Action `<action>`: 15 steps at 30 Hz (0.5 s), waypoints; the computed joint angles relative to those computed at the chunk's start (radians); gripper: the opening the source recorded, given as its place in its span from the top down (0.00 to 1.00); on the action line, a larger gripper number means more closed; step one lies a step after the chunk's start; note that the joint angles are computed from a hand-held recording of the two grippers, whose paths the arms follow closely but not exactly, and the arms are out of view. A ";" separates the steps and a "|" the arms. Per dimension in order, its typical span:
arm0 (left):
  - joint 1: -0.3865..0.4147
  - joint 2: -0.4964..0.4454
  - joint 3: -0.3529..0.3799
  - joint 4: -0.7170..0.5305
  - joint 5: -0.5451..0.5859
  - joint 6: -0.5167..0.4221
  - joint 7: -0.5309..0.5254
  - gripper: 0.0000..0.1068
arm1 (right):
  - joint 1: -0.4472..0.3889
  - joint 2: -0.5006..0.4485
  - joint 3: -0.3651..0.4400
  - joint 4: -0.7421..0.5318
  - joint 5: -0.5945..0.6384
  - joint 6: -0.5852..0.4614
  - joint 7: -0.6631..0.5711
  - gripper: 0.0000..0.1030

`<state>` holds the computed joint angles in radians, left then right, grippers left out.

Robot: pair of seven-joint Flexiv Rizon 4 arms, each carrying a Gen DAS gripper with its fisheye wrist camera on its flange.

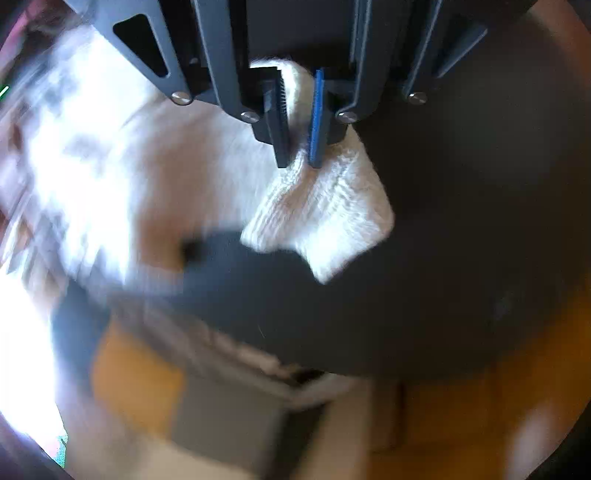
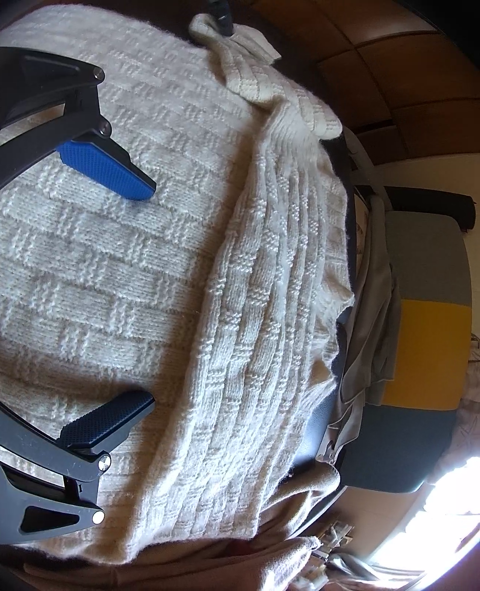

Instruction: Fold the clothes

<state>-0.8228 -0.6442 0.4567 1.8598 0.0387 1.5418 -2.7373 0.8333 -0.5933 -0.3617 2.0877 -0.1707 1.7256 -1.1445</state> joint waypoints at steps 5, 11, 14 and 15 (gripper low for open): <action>-0.119 0.015 0.152 -0.019 -0.005 0.157 -0.039 0.94 | -0.026 0.004 0.025 -0.003 -0.005 0.000 -0.004 0.00; 0.053 -0.075 -0.107 -0.331 -0.007 0.154 0.225 0.94 | -0.025 0.003 0.022 -0.001 -0.004 0.005 -0.010 0.00; 0.132 -0.181 -0.266 -0.537 -0.025 0.067 0.381 0.94 | -0.034 0.006 0.031 -0.001 -0.003 0.007 -0.015 0.00; 0.145 -0.219 -0.308 -0.599 -0.035 0.026 0.431 0.94 | -0.036 0.006 0.033 -0.001 -0.002 0.007 -0.016 0.00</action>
<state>-0.6775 -0.8629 0.1490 1.2608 0.0035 1.5678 -2.3065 0.7970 -0.5873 -0.3286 2.0869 -0.1729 1.7327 -1.1608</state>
